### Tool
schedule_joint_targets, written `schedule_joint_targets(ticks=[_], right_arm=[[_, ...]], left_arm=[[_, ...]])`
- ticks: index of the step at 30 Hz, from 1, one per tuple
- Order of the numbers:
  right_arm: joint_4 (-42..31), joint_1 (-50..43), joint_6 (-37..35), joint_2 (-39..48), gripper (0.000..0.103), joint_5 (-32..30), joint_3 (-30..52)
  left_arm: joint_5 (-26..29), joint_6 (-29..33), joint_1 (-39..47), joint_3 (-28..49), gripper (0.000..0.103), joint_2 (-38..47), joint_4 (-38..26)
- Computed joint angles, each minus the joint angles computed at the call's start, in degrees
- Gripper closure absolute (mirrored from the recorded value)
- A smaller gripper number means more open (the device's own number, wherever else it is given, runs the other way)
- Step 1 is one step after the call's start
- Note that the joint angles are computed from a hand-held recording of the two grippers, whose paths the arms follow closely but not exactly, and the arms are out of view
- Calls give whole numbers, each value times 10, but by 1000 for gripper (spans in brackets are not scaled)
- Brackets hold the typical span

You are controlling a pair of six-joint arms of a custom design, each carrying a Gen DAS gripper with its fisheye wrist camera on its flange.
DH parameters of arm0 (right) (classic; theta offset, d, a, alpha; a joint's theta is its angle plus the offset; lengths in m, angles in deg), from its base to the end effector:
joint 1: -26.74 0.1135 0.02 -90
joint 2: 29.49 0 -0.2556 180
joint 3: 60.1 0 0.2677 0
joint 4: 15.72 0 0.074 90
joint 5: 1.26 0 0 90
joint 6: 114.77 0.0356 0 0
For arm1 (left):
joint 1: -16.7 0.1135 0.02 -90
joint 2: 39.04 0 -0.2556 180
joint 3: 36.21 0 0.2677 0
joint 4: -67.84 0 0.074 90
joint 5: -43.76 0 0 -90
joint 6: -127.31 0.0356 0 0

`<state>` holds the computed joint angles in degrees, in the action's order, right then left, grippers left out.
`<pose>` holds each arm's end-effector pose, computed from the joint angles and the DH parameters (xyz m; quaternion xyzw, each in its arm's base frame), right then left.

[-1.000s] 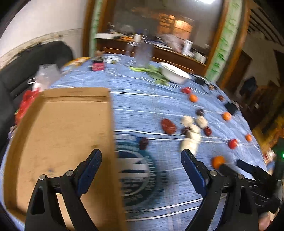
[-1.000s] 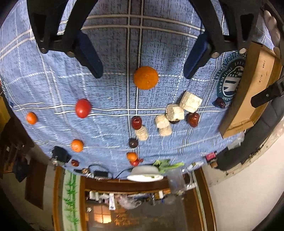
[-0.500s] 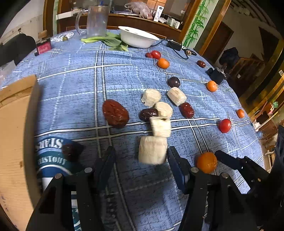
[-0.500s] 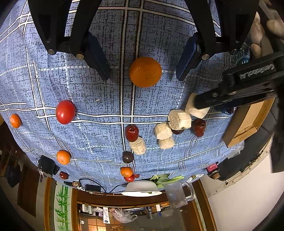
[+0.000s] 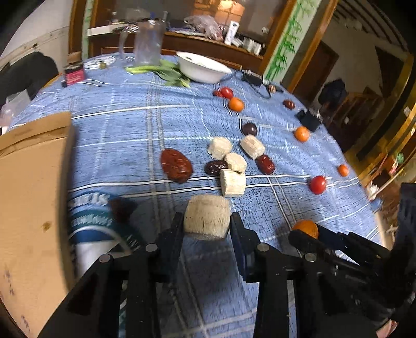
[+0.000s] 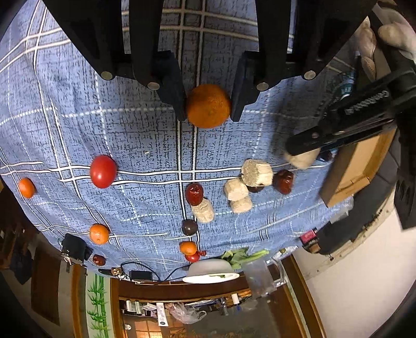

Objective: Organize fruits
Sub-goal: 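Carry both items to the cardboard tray and open both tools to release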

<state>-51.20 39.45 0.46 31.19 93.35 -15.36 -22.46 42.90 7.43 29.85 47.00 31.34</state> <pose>0.2157 0.0457 0.1773 0.1160 0.9360 0.0714 0.3245 0.3064 -0.0646 0.1882 0.1801 0.9214 -0.2062 0.2757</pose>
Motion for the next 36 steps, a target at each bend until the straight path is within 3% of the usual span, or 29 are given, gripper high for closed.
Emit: schedule_joint_targets(ticks=[7, 11, 17, 24, 30, 36], right_arm=[[-35, 79, 31, -66, 67, 34, 11], [-30, 157, 56, -51, 67, 52, 36], [13, 256, 58, 59, 66, 45, 116], [40, 346, 35, 230, 66, 56, 232], [47, 363, 20, 330, 66, 48, 296], [46, 361, 14, 369, 66, 31, 318]], left_arm=[[75, 35, 145, -21, 69, -75, -54], [80, 57, 238, -15, 69, -82, -69], [72, 85, 341, -6, 68, -65, -58], [62, 110, 398, 13, 68, -19, -62], [50, 130, 416, 11, 68, -5, -62], [25, 145, 414, 9, 68, -10, -78]])
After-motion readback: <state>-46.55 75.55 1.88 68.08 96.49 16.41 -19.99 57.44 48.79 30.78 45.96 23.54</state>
